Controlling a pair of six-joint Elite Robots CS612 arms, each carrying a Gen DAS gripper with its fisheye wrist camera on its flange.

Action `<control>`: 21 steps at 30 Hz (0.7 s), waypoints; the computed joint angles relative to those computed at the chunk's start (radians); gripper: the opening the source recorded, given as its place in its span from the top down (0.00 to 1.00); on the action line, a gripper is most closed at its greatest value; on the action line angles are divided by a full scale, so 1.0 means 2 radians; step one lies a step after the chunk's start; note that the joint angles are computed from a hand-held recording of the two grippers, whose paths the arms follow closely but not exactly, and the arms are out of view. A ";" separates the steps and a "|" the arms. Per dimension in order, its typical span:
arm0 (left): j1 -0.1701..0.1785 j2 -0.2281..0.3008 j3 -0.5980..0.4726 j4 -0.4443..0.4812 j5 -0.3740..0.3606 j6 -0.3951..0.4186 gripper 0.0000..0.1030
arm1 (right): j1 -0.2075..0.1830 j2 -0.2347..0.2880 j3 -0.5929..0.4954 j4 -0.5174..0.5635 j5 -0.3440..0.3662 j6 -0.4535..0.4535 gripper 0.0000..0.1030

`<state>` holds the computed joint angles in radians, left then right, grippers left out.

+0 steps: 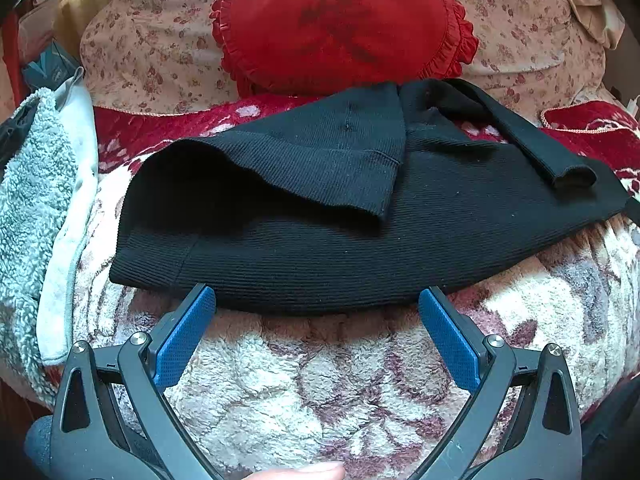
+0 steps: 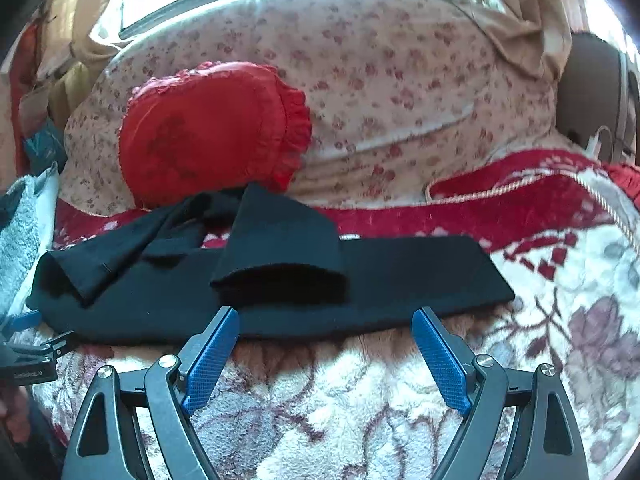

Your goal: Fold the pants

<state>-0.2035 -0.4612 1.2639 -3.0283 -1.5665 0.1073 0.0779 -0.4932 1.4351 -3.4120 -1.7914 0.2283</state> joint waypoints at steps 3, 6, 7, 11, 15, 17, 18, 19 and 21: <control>0.000 0.000 0.000 0.000 0.000 0.000 0.01 | 0.000 0.001 -0.001 -0.001 -0.001 -0.001 0.16; 0.000 0.000 0.000 0.001 0.000 0.000 0.01 | 0.001 0.002 -0.001 0.000 -0.005 -0.006 0.16; 0.000 0.000 0.000 0.001 0.000 0.000 0.01 | 0.001 0.002 -0.002 0.001 -0.006 -0.009 0.16; 0.000 0.000 0.000 0.001 -0.001 0.000 0.01 | 0.002 0.003 -0.002 0.003 -0.010 -0.013 0.16; 0.000 0.000 0.000 0.001 0.000 0.000 0.01 | 0.003 0.003 -0.003 0.008 -0.017 -0.012 0.16; 0.000 0.000 0.000 0.001 -0.001 0.000 0.01 | 0.003 0.003 -0.003 0.010 -0.021 -0.010 0.16; 0.000 0.000 0.000 0.000 0.000 0.000 0.01 | 0.002 0.003 -0.003 0.012 -0.021 -0.009 0.16; 0.000 0.000 0.000 0.000 0.000 0.000 0.01 | 0.003 0.002 -0.004 0.015 -0.022 -0.008 0.16; 0.000 0.000 0.000 0.001 -0.001 0.000 0.01 | 0.003 0.002 -0.004 0.017 -0.023 -0.008 0.16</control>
